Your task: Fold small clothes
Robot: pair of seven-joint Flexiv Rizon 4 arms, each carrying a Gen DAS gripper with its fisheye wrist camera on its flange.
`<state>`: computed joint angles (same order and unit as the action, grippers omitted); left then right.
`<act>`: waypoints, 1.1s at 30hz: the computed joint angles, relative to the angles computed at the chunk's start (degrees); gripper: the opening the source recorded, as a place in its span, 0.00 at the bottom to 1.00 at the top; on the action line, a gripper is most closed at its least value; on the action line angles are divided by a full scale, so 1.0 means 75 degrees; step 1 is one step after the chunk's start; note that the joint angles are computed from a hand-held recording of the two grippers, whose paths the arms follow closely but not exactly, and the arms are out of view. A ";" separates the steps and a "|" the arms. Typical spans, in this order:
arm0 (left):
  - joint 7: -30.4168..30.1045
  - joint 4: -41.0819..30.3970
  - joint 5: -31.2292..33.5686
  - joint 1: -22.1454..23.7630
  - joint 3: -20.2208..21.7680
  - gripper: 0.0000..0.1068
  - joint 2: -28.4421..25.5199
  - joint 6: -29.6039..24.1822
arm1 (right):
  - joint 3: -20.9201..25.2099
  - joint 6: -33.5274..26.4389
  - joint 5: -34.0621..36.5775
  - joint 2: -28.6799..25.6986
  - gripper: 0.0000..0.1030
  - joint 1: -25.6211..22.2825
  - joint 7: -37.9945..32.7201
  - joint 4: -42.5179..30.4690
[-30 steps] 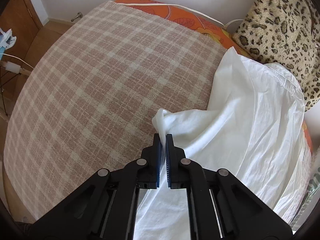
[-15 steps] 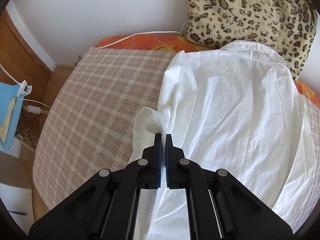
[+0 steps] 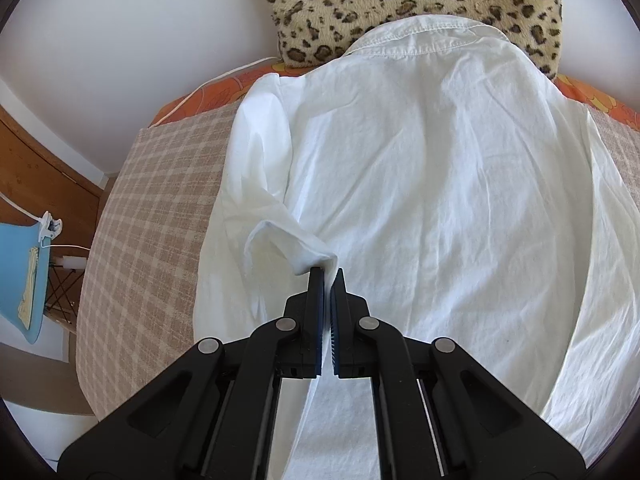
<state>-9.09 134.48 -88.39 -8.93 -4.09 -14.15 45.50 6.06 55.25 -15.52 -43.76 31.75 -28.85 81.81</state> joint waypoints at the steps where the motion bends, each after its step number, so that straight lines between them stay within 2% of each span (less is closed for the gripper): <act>1: 0.0006 0.0029 -0.0035 -0.0096 -0.0057 0.06 0.0047 0.0094 | 0.0010 0.0153 0.0065 0.0012 0.03 -0.0039 0.0045 0.0103; 3: -0.0075 0.0054 0.0086 -0.0178 -0.0091 0.12 0.0087 0.0084 | -0.0018 0.0368 0.0113 0.0036 0.03 -0.0062 0.0145 0.0284; 7: 0.0254 0.0321 0.0348 -0.0136 0.0088 0.14 0.0516 0.0106 | -0.0026 0.0714 0.0133 0.0114 0.03 -0.0115 0.0210 0.0540; 9: 0.0344 0.0369 0.0579 0.0063 0.0254 0.17 0.0698 -0.0255 | -0.0029 0.0861 0.0150 0.0167 0.03 -0.0141 0.0265 0.0654; 10: 0.0451 0.0395 0.0594 0.0173 0.0336 0.17 0.0780 -0.0388 | -0.0013 0.0908 0.0161 0.0186 0.03 -0.0159 0.0267 0.0689; 12: 0.0760 0.0448 0.0151 0.0186 0.0365 0.17 0.0964 -0.0097 | -0.0013 0.0924 0.0136 0.0231 0.03 -0.0169 0.0254 0.0748; 15: 0.0896 0.0358 -0.0450 0.0329 0.0451 0.17 0.0784 0.0308 | -0.0019 0.1082 0.0135 0.0319 0.03 -0.0190 0.0291 0.0895; 18: 0.0642 0.0157 -0.0583 0.0468 0.0442 0.17 0.0455 0.0333 | -0.0053 0.1220 0.0140 0.0397 0.03 -0.0205 0.0397 0.1025; 20: 0.0833 0.0115 -0.0583 0.0528 0.0407 0.17 0.0195 0.0334 | -0.0018 0.1311 0.0178 0.0420 0.03 -0.0251 0.0422 0.1072; 24: 0.0980 0.0055 -0.0302 0.0342 0.0223 0.17 0.0090 0.0553 | 0.0282 0.1175 0.0290 0.0368 0.03 -0.0406 -0.0055 0.0991; 28: 0.0669 -0.0085 0.0462 0.0275 0.0138 0.17 -0.0183 0.0844 | 0.0415 0.1227 0.0434 0.0504 0.06 -0.0526 -0.0390 0.1164; 29: 0.0629 -0.0102 0.0564 0.0265 0.0114 0.17 -0.0237 0.0931 | 0.0587 0.1279 0.0584 0.0528 0.11 -0.0661 -0.0603 0.1190; 31: 0.0614 -0.0172 0.0586 0.0269 0.0058 0.17 -0.0306 0.1046 | 0.0668 0.1452 0.0706 0.0650 0.35 -0.0733 -0.0879 0.1336; 32: 0.0606 -0.0192 0.0614 0.0298 0.0049 0.17 -0.0317 0.1028 | 0.0486 0.1671 0.0592 0.0748 0.55 -0.0609 -0.0860 0.1494; 33: 0.0578 -0.0222 0.0642 0.0323 0.0038 0.17 -0.0340 0.1013 | 0.0186 0.1954 0.0403 0.0858 0.65 -0.0408 -0.0690 0.1690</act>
<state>-4.75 132.82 -83.58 -6.50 -3.81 -16.70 53.09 7.46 69.90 -12.50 -37.32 28.70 -34.02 94.49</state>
